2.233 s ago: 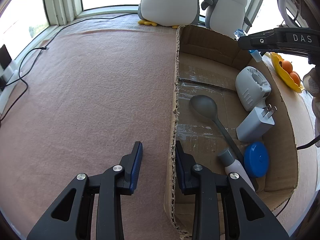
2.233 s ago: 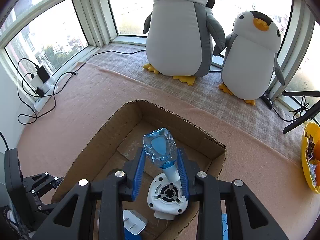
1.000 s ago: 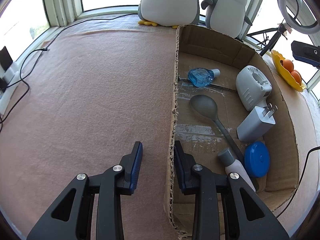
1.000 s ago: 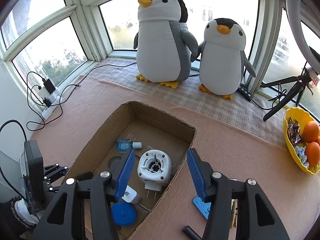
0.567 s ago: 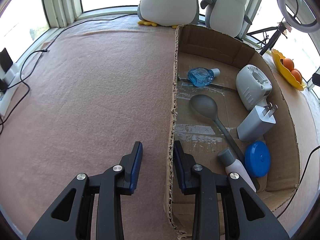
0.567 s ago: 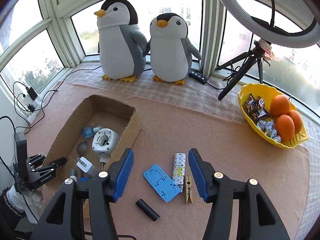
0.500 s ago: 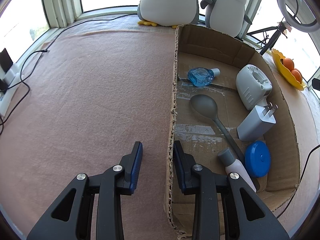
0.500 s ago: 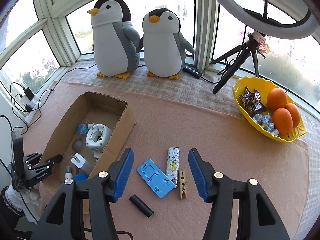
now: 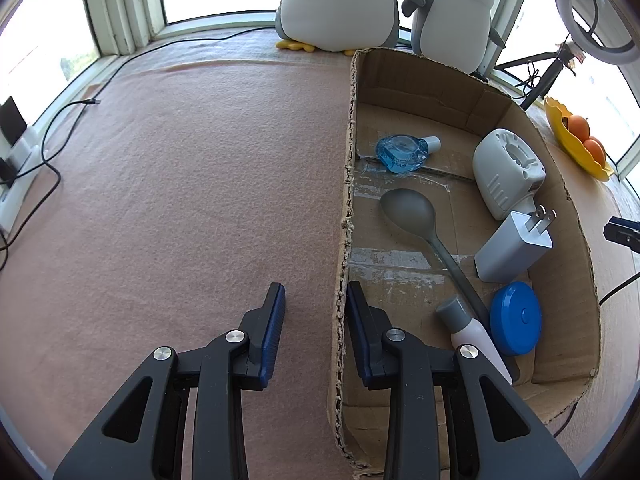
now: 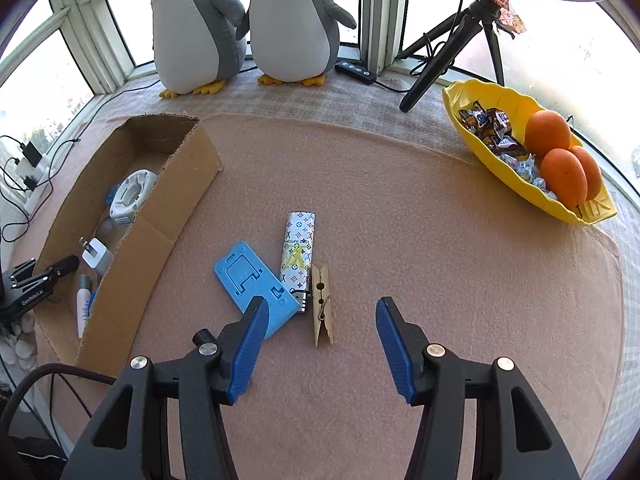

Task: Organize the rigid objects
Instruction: 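Move the open right tool to the wooden clothespin, then close the right tool on the wooden clothespin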

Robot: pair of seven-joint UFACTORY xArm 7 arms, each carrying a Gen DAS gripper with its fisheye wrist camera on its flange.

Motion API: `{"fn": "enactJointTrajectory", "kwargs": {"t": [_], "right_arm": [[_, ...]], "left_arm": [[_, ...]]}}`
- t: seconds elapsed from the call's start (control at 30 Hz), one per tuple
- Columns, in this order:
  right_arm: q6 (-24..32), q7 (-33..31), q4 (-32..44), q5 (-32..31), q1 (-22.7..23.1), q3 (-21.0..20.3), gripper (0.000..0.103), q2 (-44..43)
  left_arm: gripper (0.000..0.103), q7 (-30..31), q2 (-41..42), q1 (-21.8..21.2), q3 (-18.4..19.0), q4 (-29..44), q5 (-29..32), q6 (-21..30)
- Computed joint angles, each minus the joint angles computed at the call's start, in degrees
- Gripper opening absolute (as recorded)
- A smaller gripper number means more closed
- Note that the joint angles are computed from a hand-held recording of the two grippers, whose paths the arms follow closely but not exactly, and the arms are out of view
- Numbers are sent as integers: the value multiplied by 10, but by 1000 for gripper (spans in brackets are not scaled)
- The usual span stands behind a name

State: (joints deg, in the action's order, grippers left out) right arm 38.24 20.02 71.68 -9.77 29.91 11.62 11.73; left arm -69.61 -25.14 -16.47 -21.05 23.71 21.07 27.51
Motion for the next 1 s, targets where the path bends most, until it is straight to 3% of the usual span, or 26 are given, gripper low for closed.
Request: {"fn": "enactJointTrajectory", "kwargs": {"t": [0.33,1.0], "right_arm": [[27,-25,10,11,2,0,25,28],[53,-17,61,-21,21,-15,11,78]], "left_arm": [[30,-1,2,-1,0,3,2,2],[30,-2,3,-2,2,3,2,2]]}}
